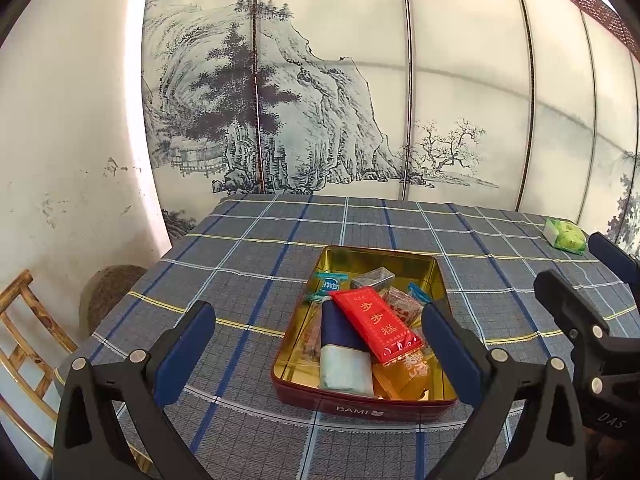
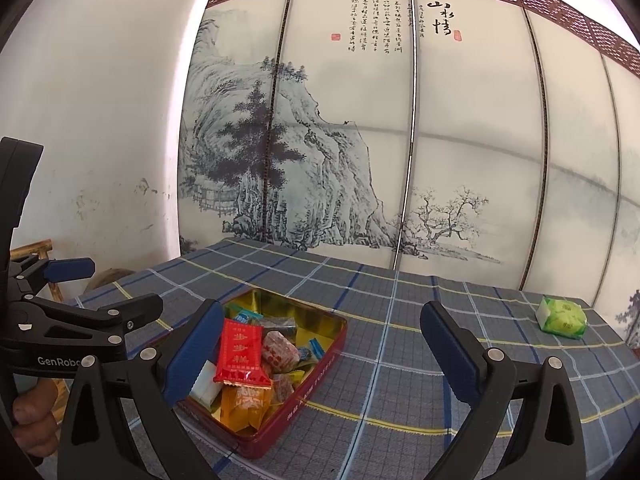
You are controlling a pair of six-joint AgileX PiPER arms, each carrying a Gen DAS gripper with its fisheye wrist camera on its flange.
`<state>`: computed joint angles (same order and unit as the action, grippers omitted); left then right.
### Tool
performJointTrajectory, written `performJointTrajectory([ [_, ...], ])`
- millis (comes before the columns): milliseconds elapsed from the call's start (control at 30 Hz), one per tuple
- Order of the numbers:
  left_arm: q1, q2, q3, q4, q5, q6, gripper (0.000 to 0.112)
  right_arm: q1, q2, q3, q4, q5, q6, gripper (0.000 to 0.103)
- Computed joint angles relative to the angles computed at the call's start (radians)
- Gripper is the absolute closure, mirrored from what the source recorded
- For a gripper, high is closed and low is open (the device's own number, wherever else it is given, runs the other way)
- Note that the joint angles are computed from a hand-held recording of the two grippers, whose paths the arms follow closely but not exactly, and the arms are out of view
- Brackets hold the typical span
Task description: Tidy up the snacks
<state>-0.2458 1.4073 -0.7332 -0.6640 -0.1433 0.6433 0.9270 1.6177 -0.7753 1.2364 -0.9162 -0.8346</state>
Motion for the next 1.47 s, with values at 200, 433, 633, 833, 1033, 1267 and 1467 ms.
performJointTrajectory([
  [200,-0.021,0.019,-0.024,-0.211,-0.004,0.213,0.01,-0.015,0.003,-0.002,-0.008,0.018,0.005,0.004],
  [433,-0.032,0.035,-0.034,-0.313,-0.012,0.316,0.01,-0.023,0.0,-0.001,-0.013,0.027,0.007,0.004],
  [633,-0.048,0.067,-0.056,-0.401,-0.026,0.403,0.01,-0.039,0.006,0.002,-0.028,0.039,0.029,0.004],
  [833,-0.057,0.086,-0.073,-0.457,-0.036,0.475,0.01,-0.084,0.006,0.013,-0.063,0.077,0.077,0.004],
  [1033,-0.084,0.116,-0.107,-0.606,-0.058,0.631,0.01,-0.128,-0.012,0.044,-0.111,0.106,0.128,0.004],
  [1267,-0.111,0.139,-0.156,-0.734,-0.099,0.754,0.01,-0.442,-0.05,0.089,-0.253,0.389,0.23,0.004],
  [1467,-0.127,0.141,-0.215,-1.03,-0.122,1.06,0.01,-0.912,0.098,0.009,-0.172,0.683,-0.094,0.004],
])
